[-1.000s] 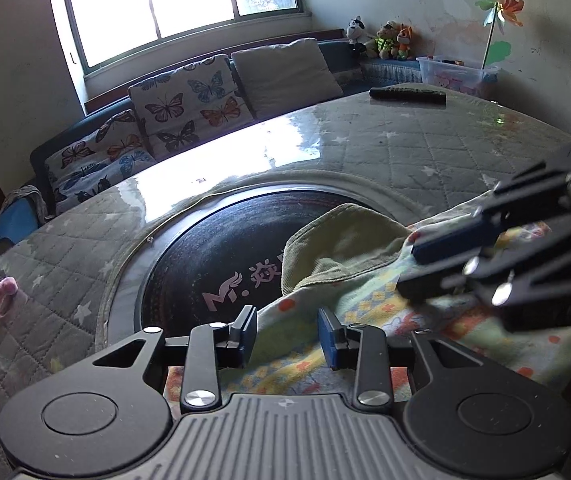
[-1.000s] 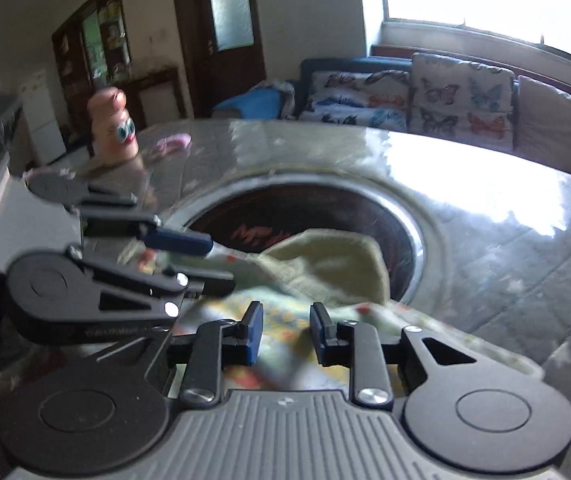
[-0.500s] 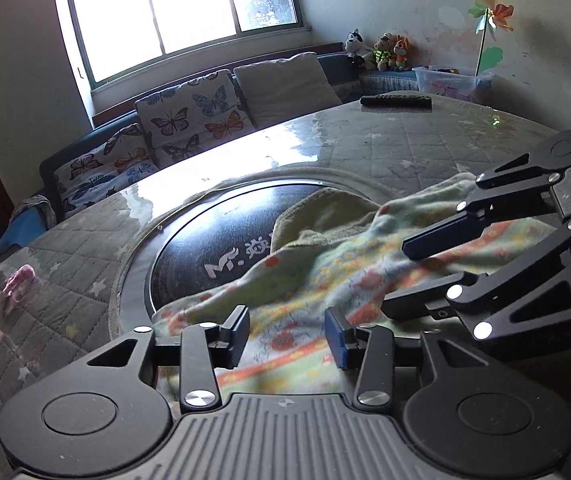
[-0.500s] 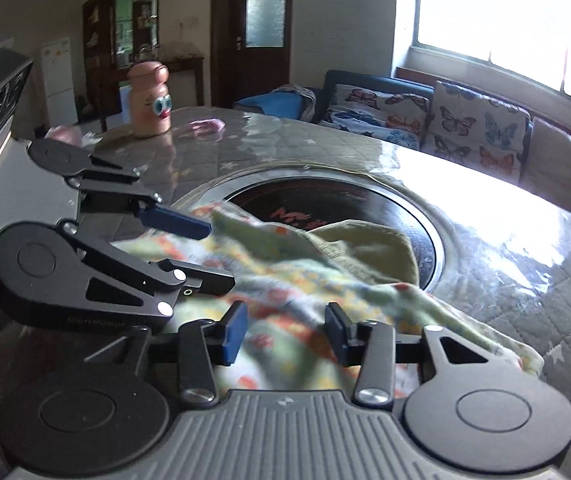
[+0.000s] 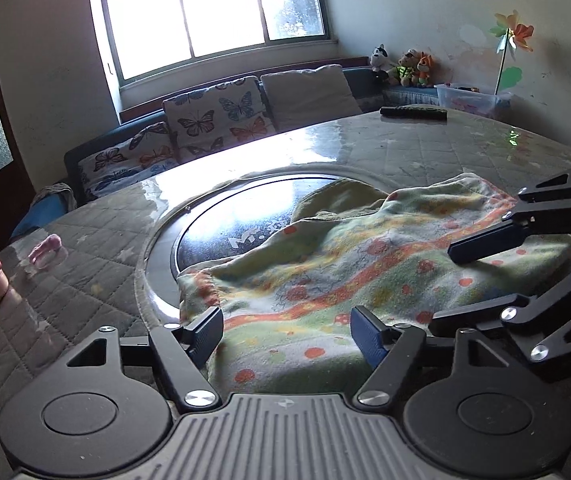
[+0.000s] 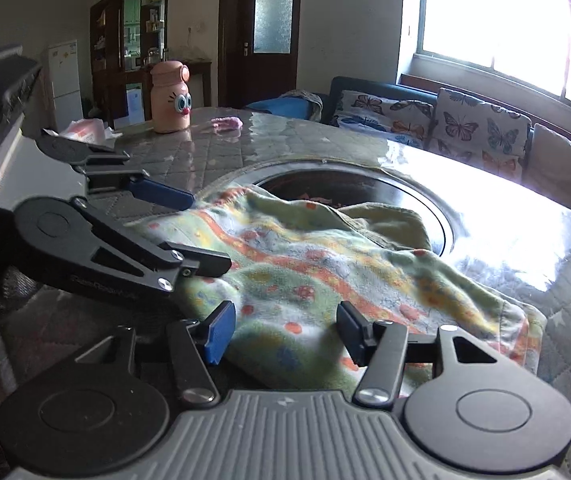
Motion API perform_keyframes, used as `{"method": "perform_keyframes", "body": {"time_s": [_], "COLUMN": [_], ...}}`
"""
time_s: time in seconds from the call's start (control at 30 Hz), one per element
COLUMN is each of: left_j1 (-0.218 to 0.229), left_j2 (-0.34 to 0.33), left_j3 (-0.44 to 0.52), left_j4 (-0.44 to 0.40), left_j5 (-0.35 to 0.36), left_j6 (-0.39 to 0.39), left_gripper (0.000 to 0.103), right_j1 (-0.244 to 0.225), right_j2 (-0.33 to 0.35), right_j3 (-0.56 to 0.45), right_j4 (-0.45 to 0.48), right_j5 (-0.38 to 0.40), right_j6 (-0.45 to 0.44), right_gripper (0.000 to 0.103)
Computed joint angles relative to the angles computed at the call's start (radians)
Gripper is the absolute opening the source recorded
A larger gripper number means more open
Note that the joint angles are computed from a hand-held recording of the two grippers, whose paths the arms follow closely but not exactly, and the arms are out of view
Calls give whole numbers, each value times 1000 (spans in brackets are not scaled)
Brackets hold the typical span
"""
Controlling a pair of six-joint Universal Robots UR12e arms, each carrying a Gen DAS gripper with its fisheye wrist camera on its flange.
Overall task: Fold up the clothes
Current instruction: 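Press the folded shirt flat with both grippers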
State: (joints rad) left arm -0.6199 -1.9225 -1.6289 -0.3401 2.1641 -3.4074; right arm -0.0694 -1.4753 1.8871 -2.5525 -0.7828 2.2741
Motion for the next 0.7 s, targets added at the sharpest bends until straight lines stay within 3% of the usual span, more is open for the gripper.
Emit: {"method": "perform_keyframes", "body": {"time_s": [0.13, 0.37, 0.7], "left_j1": [-4, -5, -6], "left_j2": [-2, 1, 0], "left_j3": [1, -6, -6], "left_j4": [-4, -8, -12], "left_j5": [24, 36, 43], "left_j6": [-22, -60, -77], "left_gripper": [80, 85, 88], "right_j1": [-13, -36, -95], "right_j2": [-17, -34, -39], "right_j3": [6, 26, 42], "right_j4": [58, 103, 57], "right_j5": [55, 55, 13], "right_j6": [-6, -34, 95], "right_gripper": [58, 60, 61]}}
